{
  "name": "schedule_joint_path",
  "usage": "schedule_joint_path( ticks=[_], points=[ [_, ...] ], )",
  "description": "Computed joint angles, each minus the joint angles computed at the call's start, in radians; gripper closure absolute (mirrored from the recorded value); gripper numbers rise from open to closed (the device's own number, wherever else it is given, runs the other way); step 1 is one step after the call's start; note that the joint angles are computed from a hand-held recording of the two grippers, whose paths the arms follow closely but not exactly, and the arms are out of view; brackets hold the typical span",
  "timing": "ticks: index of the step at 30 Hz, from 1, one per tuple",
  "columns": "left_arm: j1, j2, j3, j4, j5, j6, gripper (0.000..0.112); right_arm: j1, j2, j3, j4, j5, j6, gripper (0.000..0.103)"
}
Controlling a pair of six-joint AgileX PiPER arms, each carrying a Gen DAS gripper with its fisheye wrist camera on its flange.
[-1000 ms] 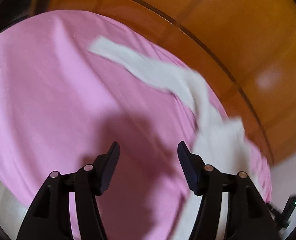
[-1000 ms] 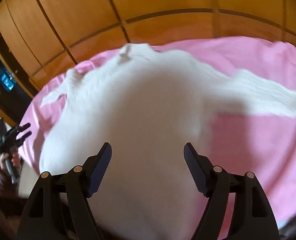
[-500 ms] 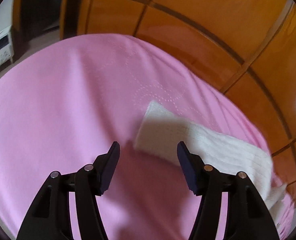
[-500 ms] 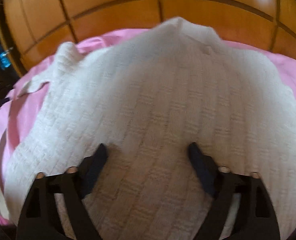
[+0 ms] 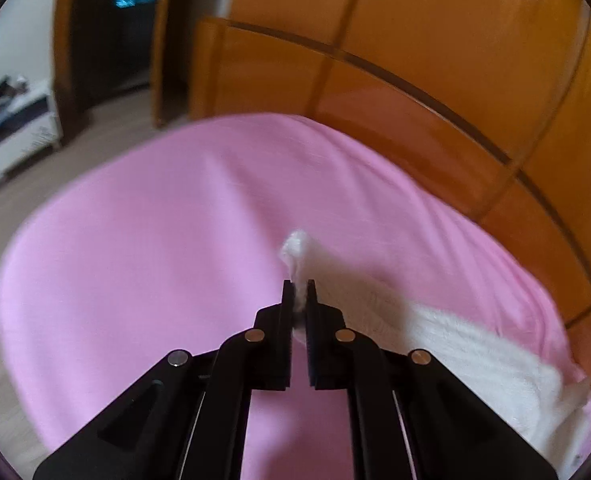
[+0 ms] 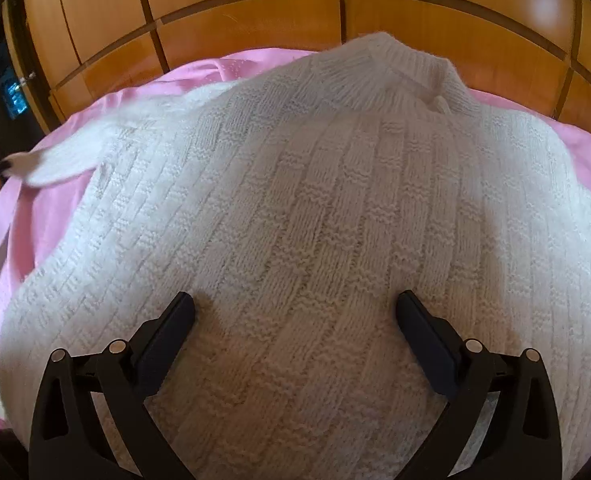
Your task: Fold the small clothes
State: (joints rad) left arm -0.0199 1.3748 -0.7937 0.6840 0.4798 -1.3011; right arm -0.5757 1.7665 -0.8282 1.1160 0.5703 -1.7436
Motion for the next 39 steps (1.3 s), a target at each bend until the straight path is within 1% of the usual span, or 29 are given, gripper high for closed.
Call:
schedule_joint_path(
  ticks=[1,3,5,6,7,8,9,10,11,13,14,15,16,17,18,20,21,22,23,24,25,26,28,30,32,34,36,37,39],
  points=[
    [-0.007,-0.028,0.032,0.031,0.037,-0.03,0.108,-0.002,-0.001,0.001,-0.002,-0.002,-0.003,0.003],
    [0.008,-0.047,0.069,0.007,0.067,-0.006,0.108,0.002,-0.003,0.004,0.004,-0.011,-0.008,0.003],
    [-0.011,-0.019,0.084,0.037,0.093,-0.035,0.108,0.007,-0.005,0.006,0.007,-0.017,-0.008,0.003],
    [-0.028,-0.001,0.085,0.063,0.145,-0.04,0.107,0.017,-0.007,0.009,0.012,-0.028,-0.007,0.003],
    [-0.035,0.023,0.073,0.049,0.157,-0.033,0.107,0.019,-0.008,0.009,0.01,-0.031,-0.005,0.003],
    [-0.023,0.033,0.069,-0.004,0.145,0.014,0.104,0.021,-0.009,0.01,0.01,-0.034,-0.004,0.003],
    [-0.033,0.033,0.061,-0.038,0.148,0.02,0.101,0.022,-0.01,0.009,0.008,-0.033,0.0,0.003],
    [-0.047,0.017,0.055,-0.032,0.151,-0.007,0.096,0.021,-0.01,0.007,0.005,-0.028,0.004,0.003],
    [-0.081,-0.017,0.063,-0.006,0.168,-0.054,0.084,0.018,-0.008,0.005,0.004,-0.023,0.005,0.003],
    [-0.185,-0.104,0.086,0.045,0.23,-0.136,0.08,0.013,-0.005,0.003,0.002,-0.018,0.004,0.003],
    [-0.232,-0.114,0.082,0.066,0.252,-0.172,0.079,0.01,-0.009,0.002,-0.008,-0.011,0.016,0.003],
    [-0.299,-0.132,0.075,0.073,0.268,-0.2,0.078,-0.009,-0.015,-0.006,-0.034,0.019,0.041,0.003],
    [-0.327,-0.115,0.053,0.087,0.259,-0.217,0.077,-0.031,-0.015,-0.024,-0.066,0.065,0.082,0.003],
    [-0.389,-0.105,0.035,0.102,0.258,-0.245,0.074,-0.062,-0.011,-0.048,-0.095,0.122,0.13,0.004],
    [-0.436,-0.098,0.024,0.121,0.256,-0.26,0.065,-0.09,-0.008,-0.068,-0.114,0.168,0.166,0.004],
    [-0.563,-0.057,-0.014,0.172,0.257,-0.295,0.053,-0.171,0.007,-0.126,-0.145,0.278,0.239,0.004],
    [-0.614,-0.018,-0.059,0.179,0.261,-0.287,0.053,-0.197,0.01,-0.143,-0.149,0.299,0.249,0.004],
    [-0.663,0.035,-0.113,0.184,0.254,-0.261,0.053,-0.229,0.016,-0.172,-0.158,0.322,0.264,0.006],
    [-0.698,0.094,-0.171,0.178,0.248,-0.22,0.052,-0.256,0.026,-0.209,-0.17,0.344,0.283,0.01],
    [-0.7,0.17,-0.253,0.158,0.228,-0.155,0.052,-0.272,0.038,-0.239,-0.177,0.359,0.296,0.014],
    [-0.71,0.208,-0.296,0.14,0.213,-0.115,0.052,-0.286,0.054,-0.284,-0.187,0.374,0.315,0.017],
    [-0.717,0.259,-0.352,0.118,0.183,-0.065,0.052,-0.292,0.072,-0.337,-0.197,0.368,0.338,0.02],
    [-0.73,0.366,-0.478,0.079,0.16,0.04,0.051,-0.28,0.108,-0.436,-0.216,0.353,0.385,0.023],
    [-0.728,0.459,-0.614,0.002,0.169,0.171,0.05,-0.26,0.149,-0.532,-0.24,0.353,0.431,0.025],
    [-0.72,0.563,-0.766,-0.126,0.171,0.343,0.049,-0.212,0.199,-0.65,-0.274,0.342,0.488,0.025],
    [-0.717,0.673,-0.939,-0.207,0.226,0.474,0.048,-0.177,0.253,-0.759,-0.316,0.351,0.549,0.025],
    [-0.698,0.77,-1.091,-0.294,0.275,0.606,0.045,-0.129,0.327,-0.897,-0.375,0.382,0.622,0.025],
    [-0.693,0.799,-1.137,-0.309,0.295,0.632,0.045,-0.104,0.358,-0.951,-0.405,0.377,0.659,0.025],
    [-0.677,0.88,-1.271,-0.365,0.346,0.703,0.045,-0.055,0.456,-1.114,-0.483,0.429,0.752,0.025]
  ],
)
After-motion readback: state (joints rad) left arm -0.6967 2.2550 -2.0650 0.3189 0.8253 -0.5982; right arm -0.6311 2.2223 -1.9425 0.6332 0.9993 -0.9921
